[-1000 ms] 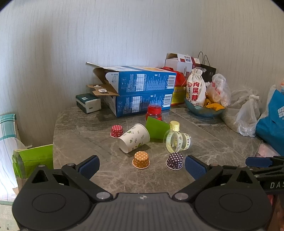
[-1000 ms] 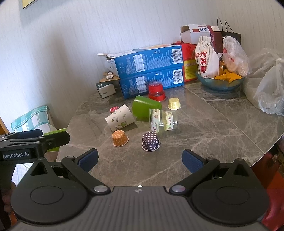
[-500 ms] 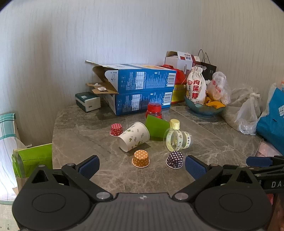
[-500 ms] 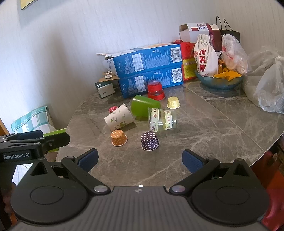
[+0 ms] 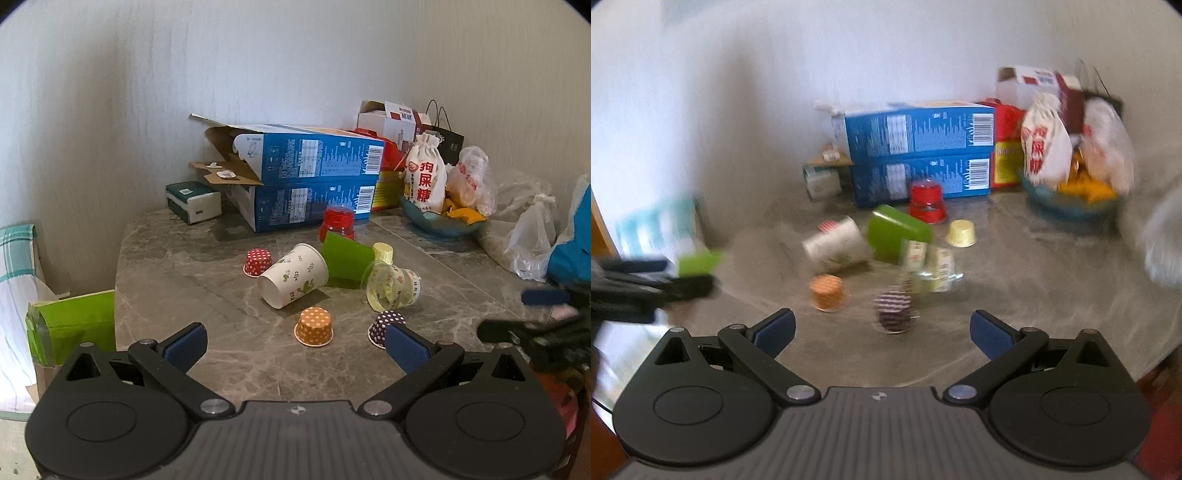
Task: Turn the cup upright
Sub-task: 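Reach the right tool to the green cup and close on its body, then lift the green cup with the right tool toward the left tool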
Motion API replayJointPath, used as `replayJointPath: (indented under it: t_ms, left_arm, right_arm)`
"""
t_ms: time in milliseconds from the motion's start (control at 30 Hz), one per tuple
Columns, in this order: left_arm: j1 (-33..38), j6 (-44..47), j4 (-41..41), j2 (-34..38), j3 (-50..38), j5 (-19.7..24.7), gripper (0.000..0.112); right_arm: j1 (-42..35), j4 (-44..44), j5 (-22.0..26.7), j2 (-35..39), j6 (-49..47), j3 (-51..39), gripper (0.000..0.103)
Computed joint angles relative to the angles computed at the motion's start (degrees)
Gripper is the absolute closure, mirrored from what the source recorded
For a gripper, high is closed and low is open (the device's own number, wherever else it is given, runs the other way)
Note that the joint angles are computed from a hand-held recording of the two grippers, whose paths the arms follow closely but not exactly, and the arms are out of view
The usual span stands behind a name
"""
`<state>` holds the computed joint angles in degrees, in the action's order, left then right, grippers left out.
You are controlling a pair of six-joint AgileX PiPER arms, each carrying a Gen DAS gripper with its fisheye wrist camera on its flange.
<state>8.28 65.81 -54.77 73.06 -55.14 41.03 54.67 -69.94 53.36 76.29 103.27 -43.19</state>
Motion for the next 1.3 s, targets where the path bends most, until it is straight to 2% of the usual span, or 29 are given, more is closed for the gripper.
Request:
replayJointPath:
  t_ms: [67,133,267,333,400,567,767,867,1033,1300]
  left_arm:
    - [1.0,1.9,-1.8,1.3,-0.7,1.8,0.009]
    - [0.9,1.8,-1.9,2.3,-0.9,2.3,0.009]
    - [0.6,0.9,0.1,5.2,-3.3,5.1,0.009]
    - [0.4,0.3,0.8,6.2,-4.1,5.4,0.009]
    - [1.3,0.7,-0.5,7.6,-4.9,6.4,0.009]
    - [2.7,4.4,-3.2,9.1,-4.4,3.8,0.009]
    - [6.1,5.2,-3.3,11.8,-6.3,4.9,0.009]
    - [7.7,7.0,-5.4,12.8,-6.8,5.4,0.009]
    - [8.2,5.1,-4.7,14.6,-7.9,4.7,0.009]
    - [11.0,6.0,-6.6,13.7,-6.5,6.4,0.009]
  right_arm:
    - [-5.5,2.4,-3.3,1.5,-11.5,-3.3,0.001]
    - [-11.9,4.5,-9.1,3.1,-22.9,-6.5,0.001]
    - [-23.7,15.6,-19.3,9.2,-45.8,-16.0,0.002]
    - [-27.8,22.7,-22.4,13.8,-57.3,-22.0,0.009]
    - [-30.6,30.1,-23.1,18.7,-68.7,-28.6,0.014]
    - [-36.6,49.1,-15.7,32.0,-97.2,-47.9,0.019]
    - [-40.4,60.1,-2.0,45.3,-116.7,-67.6,0.024]
    - [-41.0,61.3,3.5,50.1,-119.7,-74.8,0.034]
    - [-41.5,62.2,7.5,54.0,-122.2,-80.3,0.035]
    - [-44.5,67.2,8.1,55.0,-116.8,-82.9,0.036]
